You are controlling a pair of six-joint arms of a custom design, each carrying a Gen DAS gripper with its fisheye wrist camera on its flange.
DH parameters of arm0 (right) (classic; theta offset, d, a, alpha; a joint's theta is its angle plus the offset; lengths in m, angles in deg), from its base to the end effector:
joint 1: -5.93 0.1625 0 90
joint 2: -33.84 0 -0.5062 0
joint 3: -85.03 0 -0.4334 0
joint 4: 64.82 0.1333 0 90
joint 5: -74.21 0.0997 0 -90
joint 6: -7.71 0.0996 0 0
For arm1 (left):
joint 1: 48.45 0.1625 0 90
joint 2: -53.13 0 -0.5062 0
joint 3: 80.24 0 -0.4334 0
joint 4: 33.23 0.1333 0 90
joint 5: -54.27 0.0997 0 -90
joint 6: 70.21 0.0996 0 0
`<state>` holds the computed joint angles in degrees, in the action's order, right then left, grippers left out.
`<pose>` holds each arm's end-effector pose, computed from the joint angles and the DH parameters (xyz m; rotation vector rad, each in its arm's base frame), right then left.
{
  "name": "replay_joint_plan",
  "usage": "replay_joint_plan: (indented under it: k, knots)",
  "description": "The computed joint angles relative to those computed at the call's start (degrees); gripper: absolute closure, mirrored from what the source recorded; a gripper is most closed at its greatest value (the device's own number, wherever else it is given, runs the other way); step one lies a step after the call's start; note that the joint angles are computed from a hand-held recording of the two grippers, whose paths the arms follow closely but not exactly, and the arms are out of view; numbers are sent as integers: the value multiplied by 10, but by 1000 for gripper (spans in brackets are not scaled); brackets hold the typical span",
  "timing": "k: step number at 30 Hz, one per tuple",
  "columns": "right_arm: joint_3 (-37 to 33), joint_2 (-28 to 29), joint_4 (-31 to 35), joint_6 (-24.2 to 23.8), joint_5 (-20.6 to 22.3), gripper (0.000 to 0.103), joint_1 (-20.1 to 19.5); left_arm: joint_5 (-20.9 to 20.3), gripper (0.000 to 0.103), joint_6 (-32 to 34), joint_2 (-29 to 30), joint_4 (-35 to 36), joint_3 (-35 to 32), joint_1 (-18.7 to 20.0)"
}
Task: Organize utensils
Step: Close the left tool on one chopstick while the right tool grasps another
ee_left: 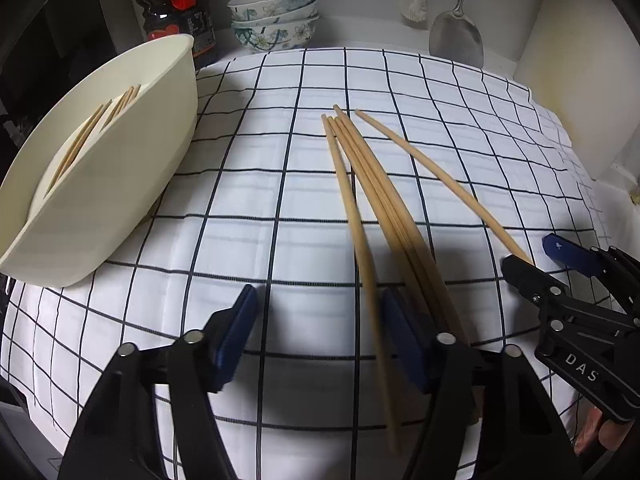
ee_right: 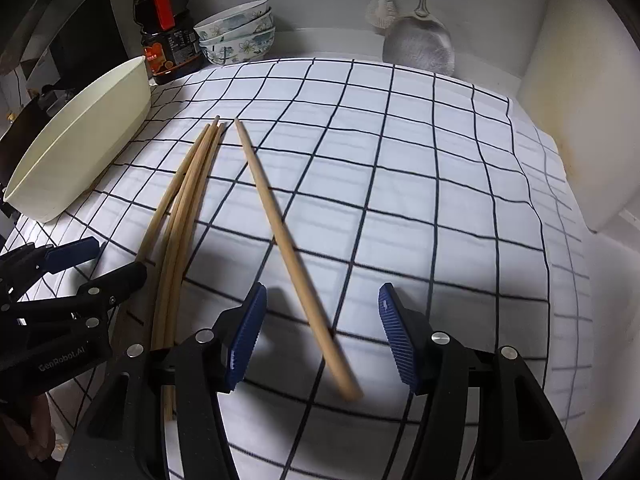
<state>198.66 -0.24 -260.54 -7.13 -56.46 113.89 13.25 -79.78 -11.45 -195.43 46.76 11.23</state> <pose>0.2564 -0.5693 -0.0039 0.4765 -2.3468 0.5784 -0.0863 -0.5604 0.1881 0.3311 2.3136 -0.5507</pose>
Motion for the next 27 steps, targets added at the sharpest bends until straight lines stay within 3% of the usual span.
replay_joint_plan:
  k: [6,10,13,20,23,27]
  knots:
    - [-31,11,26,-12,3,47,0,-7,74,18,9,-14,-13,6]
    - [-49,20,38,-25,5,53,2,-14,92,21,7,-20,-14,10]
    - [-61,26,43,-20,1,61,4,-19,95,20,6,-18,-18,14]
    - [-73,37,42,-21,-6,96,10,-21,96,23,6,-13,-18,13]
    - [-71,36,39,-15,-4,97,10,-27,96,18,3,-1,-19,13]
    - [-58,23,57,32,14,97,8,-47,96,11,-8,31,-22,15]
